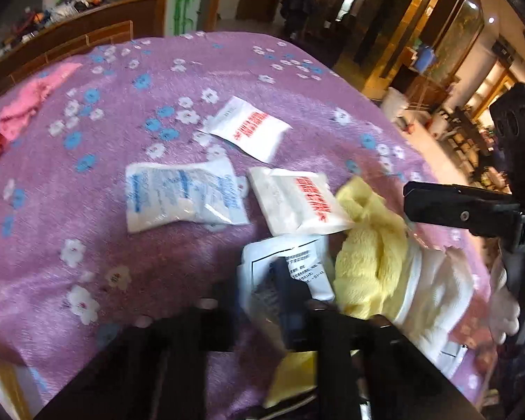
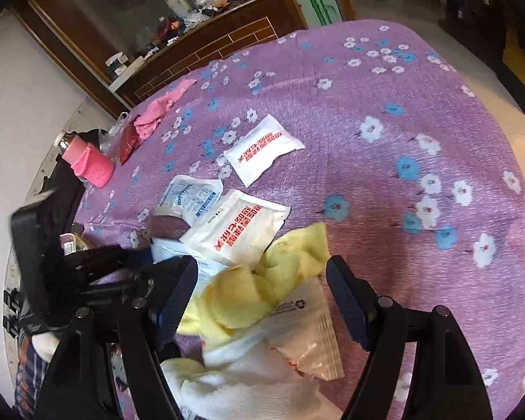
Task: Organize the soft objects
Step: 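Grasp the yellow cloth with right tool while left tool pinches a small white item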
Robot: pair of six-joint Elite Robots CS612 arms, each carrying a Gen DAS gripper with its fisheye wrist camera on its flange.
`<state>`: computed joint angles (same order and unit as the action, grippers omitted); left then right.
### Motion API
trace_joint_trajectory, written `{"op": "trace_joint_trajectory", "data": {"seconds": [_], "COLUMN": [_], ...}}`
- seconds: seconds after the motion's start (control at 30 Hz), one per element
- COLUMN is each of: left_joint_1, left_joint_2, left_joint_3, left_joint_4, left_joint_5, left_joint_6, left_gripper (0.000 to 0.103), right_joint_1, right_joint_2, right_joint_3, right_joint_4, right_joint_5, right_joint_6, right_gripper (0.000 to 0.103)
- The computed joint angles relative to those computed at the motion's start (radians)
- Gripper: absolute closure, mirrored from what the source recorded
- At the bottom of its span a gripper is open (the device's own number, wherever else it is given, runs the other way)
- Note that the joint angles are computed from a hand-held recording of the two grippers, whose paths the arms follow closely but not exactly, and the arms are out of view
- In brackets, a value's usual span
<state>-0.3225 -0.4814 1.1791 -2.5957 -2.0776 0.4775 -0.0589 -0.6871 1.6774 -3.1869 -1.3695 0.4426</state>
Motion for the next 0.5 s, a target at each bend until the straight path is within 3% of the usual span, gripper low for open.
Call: {"op": "trace_joint_trajectory", "data": {"seconds": [0.1,0.3,0.5], "left_joint_1": [0.004,0.0,-0.019], "left_joint_2": [-0.002,-0.01,-0.015], "left_joint_3": [0.009,0.013,0.016], "left_joint_4": [-0.017,0.01,0.046], "left_joint_5": [-0.023,-0.045,0.001], "left_joint_6": [0.0,0.015,0.032], "left_gripper": [0.093,0.095,0.094], "right_joint_1": [-0.003,0.018,0.05], "right_joint_2": [-0.018,-0.012,0.018], "right_joint_3": [0.02,-0.016,-0.081], "right_joint_4": [0.019,0.138,0.227], "right_joint_5": [0.05,0.053,-0.077], "right_joint_6": [-0.041,-0.061,-0.054], "right_gripper": [0.028,0.028,0.03]}}
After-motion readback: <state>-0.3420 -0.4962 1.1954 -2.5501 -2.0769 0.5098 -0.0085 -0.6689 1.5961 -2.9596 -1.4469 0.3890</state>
